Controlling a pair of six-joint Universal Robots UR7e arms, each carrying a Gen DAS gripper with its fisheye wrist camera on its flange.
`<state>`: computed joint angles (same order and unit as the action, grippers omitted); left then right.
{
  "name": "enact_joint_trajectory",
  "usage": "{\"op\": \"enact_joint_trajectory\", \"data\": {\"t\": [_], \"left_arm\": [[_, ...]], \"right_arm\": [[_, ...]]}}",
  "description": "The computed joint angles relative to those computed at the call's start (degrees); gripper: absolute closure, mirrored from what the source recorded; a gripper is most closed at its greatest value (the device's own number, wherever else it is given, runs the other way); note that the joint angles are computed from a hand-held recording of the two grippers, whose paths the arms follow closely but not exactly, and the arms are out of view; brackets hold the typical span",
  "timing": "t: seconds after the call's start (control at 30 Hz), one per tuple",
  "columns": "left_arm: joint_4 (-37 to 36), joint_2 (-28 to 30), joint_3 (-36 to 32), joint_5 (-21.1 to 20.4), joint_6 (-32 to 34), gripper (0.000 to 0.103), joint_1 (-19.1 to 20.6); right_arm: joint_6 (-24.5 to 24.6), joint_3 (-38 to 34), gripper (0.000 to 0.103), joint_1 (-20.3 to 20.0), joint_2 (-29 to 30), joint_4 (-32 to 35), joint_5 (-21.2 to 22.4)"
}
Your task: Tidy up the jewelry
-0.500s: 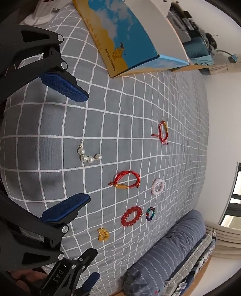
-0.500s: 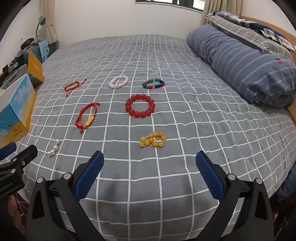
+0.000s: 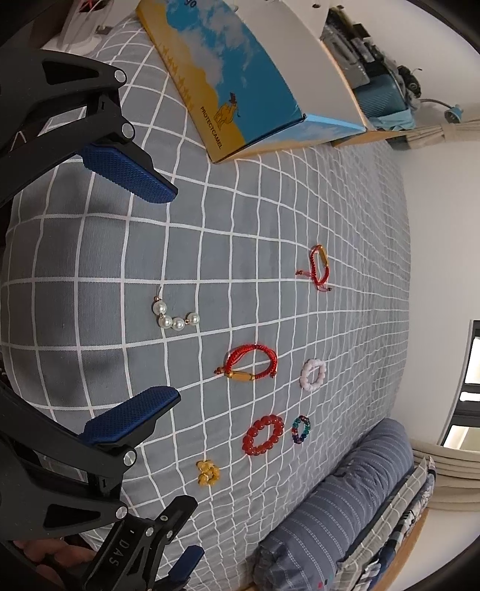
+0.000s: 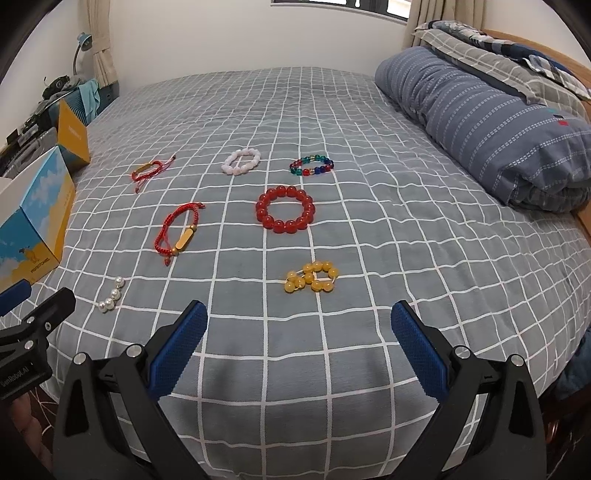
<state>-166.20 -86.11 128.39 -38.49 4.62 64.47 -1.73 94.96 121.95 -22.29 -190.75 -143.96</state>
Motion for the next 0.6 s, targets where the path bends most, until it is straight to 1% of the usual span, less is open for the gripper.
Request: {"op": "enact_joint_trajectory", "data": {"t": [0.33, 0.5, 0.57, 0.6], "left_arm": [[-0.5, 0.3, 0.2, 0.3, 0.3, 0.006, -0.2], [-0.6, 0.4, 0.2, 0.6, 0.4, 0.006, -0.1], [-0.6, 0.4, 0.2, 0.4, 0.6, 0.006, -0.1], [-0.7, 0.4, 0.2, 0.4, 0.7, 0.006, 0.0]], "right_arm": [[1.4, 1.1, 0.007, -0.1, -1.1, 0.6, 1.8], [1.0, 0.9, 0.007, 0.0, -0.9, 0.2, 1.6], [1.4, 1.2, 0.007, -0.1, -1.0, -0.2, 2.4], [1.4, 1.0, 0.007, 0.0, -1.0, 0.6, 1.8]]}}
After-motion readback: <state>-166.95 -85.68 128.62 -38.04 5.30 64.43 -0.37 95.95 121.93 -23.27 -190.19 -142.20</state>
